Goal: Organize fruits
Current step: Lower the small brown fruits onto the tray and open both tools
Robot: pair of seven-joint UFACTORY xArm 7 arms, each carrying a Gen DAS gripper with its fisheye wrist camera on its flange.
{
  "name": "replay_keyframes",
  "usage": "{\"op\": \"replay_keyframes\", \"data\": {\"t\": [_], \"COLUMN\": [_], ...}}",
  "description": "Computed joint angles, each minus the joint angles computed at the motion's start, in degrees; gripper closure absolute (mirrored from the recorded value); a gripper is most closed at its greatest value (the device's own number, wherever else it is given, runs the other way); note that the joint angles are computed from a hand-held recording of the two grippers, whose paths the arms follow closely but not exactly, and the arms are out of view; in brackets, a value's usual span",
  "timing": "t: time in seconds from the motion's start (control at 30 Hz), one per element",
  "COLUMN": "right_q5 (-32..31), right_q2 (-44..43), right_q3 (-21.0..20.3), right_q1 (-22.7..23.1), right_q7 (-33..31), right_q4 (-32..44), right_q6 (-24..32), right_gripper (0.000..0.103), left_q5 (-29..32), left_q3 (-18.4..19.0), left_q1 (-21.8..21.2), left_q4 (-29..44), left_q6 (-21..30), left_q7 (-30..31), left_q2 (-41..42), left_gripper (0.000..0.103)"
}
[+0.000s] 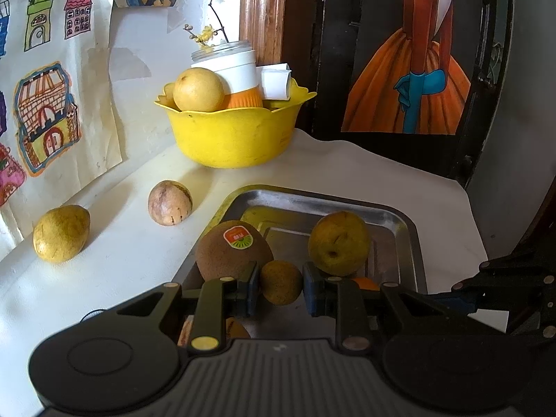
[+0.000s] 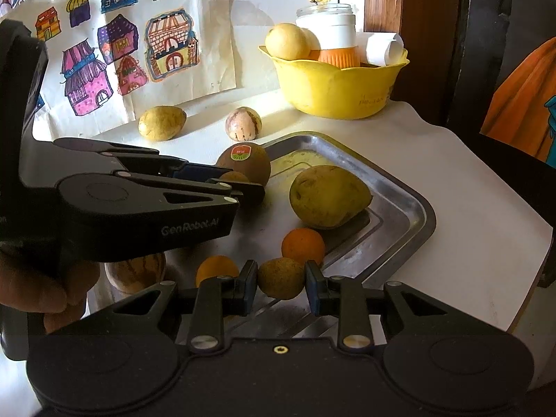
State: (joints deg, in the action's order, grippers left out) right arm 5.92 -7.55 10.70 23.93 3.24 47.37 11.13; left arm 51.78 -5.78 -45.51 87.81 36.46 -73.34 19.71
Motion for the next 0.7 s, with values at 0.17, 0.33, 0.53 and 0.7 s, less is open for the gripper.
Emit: {"op": "replay_keyframes", "data": {"t": [0.17,0.33,0.53,0.7], "right_q5": [0.68,1.41,1.23,1.18], "right_q2": [0.0,0.18,0.12,-0.06], "right_q3": [-0.22,-0.32,-0.22,-0.12], "right_q1": [0.28,0.35,0.16,0.13], "right_q7": [-0.75,-1.16,-1.04,-0.93], "right_q4": [-0.18,-0.12,-0.15,-0.18], "right_q6": [0.16,0.3,0.58,1.01], "right_gripper": [0.072,0.072,0.072,0.071], "left_q5": [-0.02,0.02,0.17,0.15], "left_q3": [-0.05,-0.23,-0.4,-0.54], "left_q1": [0.15,0.3,0.41,0.56], "left_q4": [-0.66,-1.17,-1.51,-1.91], "left_q6": [-0.17,-0.2,-0.17,-0.14], "left_q7": [-0.32,-0.81,-1.17,-1.4], "left_q2": [-0.44,-0.74,-0.98,-1.23], "left_gripper": [0.074,0.074,0.074,0.074]}}
